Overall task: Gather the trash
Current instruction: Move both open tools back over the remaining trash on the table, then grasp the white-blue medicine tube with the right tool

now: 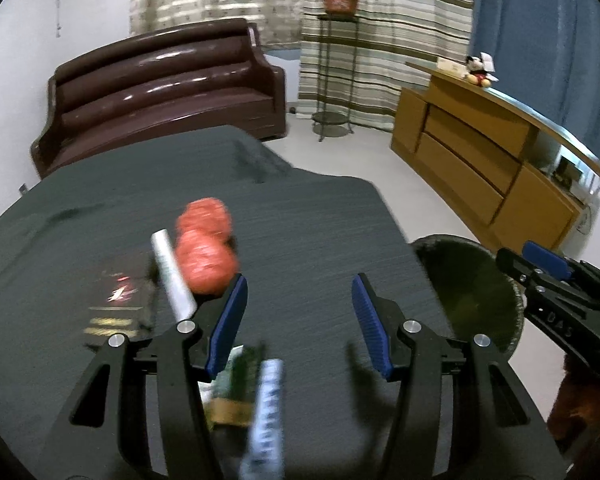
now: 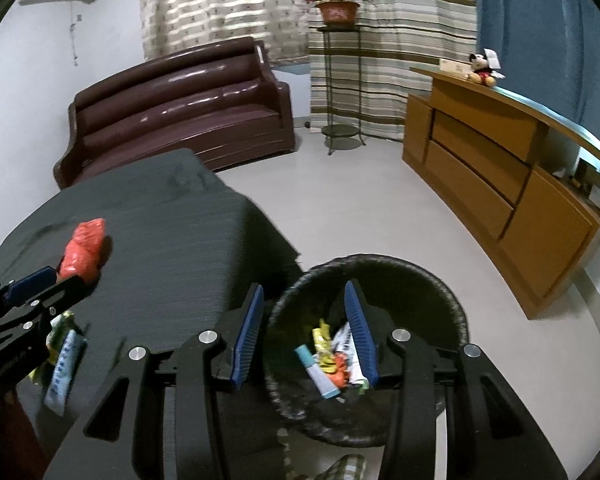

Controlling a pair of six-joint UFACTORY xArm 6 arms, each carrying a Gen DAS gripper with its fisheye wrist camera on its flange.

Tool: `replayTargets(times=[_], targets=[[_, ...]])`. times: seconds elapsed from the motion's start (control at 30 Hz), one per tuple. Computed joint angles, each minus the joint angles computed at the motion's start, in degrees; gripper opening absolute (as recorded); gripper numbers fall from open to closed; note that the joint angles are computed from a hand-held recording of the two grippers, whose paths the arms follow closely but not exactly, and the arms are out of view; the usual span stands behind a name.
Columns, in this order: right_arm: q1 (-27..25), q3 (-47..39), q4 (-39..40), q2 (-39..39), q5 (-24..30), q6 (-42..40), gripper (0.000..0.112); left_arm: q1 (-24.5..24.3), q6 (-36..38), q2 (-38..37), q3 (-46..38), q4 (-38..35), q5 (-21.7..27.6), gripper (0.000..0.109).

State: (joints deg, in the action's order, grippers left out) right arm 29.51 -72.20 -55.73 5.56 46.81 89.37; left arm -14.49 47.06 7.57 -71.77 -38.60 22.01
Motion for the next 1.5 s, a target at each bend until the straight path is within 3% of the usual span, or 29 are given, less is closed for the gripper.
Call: replayTargets(times=[0.93, 1.5], targets=[[8.66, -22.53, 10.25, 18.51, -0.87, -12.73, 0.043, 14.98, 3.21, -0.27, 1.86, -0.93, 2.08, 0.057], [11.29, -32.1, 16.4, 25.02, 5.22, -19.21, 0.046, 18.4, 6.97, 0.7, 0.62, -4.97, 5.49, 0.059]])
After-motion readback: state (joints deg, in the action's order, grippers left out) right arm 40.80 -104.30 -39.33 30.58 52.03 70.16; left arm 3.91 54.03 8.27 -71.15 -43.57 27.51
